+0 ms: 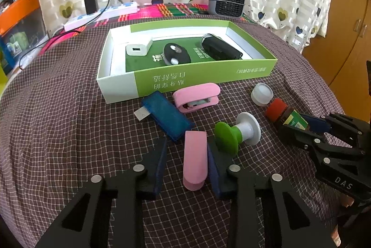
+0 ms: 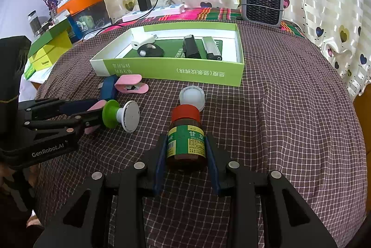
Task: Organize rigid objects
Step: 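Close the right tool on the brown jar while the left tool grips the pink clip, then lift and carry the pink clip and brown jar toward the green box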
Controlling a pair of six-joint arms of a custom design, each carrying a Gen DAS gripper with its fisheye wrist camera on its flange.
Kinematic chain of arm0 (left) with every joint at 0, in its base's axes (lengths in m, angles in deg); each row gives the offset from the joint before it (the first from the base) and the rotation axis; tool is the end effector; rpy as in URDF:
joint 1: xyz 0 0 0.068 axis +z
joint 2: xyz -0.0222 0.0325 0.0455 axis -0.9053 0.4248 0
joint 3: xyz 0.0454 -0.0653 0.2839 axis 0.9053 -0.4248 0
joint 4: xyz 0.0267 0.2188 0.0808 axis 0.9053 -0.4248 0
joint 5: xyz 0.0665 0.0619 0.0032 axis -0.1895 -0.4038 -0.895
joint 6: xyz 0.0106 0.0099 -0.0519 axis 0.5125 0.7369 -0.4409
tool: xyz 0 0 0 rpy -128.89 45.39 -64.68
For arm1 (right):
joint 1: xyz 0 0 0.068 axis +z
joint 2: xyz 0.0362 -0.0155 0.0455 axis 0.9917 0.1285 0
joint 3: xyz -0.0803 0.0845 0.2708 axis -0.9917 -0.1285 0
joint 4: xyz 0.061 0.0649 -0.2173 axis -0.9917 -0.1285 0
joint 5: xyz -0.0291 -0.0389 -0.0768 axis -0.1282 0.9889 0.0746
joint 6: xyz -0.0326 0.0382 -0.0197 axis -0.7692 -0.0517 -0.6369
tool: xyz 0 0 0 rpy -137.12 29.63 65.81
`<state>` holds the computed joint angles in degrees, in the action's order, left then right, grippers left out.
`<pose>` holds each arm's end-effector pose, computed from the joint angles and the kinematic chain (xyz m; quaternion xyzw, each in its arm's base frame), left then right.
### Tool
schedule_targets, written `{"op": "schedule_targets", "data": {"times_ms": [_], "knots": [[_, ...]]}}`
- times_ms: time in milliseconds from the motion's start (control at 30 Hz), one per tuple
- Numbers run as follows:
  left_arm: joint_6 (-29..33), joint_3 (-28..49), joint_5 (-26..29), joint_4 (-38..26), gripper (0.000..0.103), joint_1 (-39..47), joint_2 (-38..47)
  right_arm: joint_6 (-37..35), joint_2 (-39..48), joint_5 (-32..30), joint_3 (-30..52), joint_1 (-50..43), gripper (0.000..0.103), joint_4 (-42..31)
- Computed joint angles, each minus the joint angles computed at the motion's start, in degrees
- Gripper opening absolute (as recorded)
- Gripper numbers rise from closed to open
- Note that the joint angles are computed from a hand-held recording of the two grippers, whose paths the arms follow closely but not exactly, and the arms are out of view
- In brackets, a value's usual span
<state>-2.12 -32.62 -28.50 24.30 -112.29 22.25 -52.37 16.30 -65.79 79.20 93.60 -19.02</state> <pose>0.2359 -0.2391 0.1763 0.0510 0.9445 -0.0608 0.3187 0.2362 0.0557 0.1670 -0.1902 0.9138 0.1385 0.3309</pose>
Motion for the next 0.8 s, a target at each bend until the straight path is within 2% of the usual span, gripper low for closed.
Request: {"op": "schedule_targets", "data": {"times_ms": [267,500,800], "knots": [[0.0,-0.1,0.1,0.1,0.017,-0.1,-0.1,-0.3,0.8,-0.1,0.2,-0.2,0.033,-0.2],[-0.1,-0.5,0.3,0.6,0.017,-0.1,-0.3,-0.6,1.2,-1.4,0.5,-0.7,0.033,-0.3],[-0.3,-1.0,0.7,1.2,0.017,0.1,-0.5,0.0,2.5,0.2,2.1,0.4,0.033,-0.4]]}}
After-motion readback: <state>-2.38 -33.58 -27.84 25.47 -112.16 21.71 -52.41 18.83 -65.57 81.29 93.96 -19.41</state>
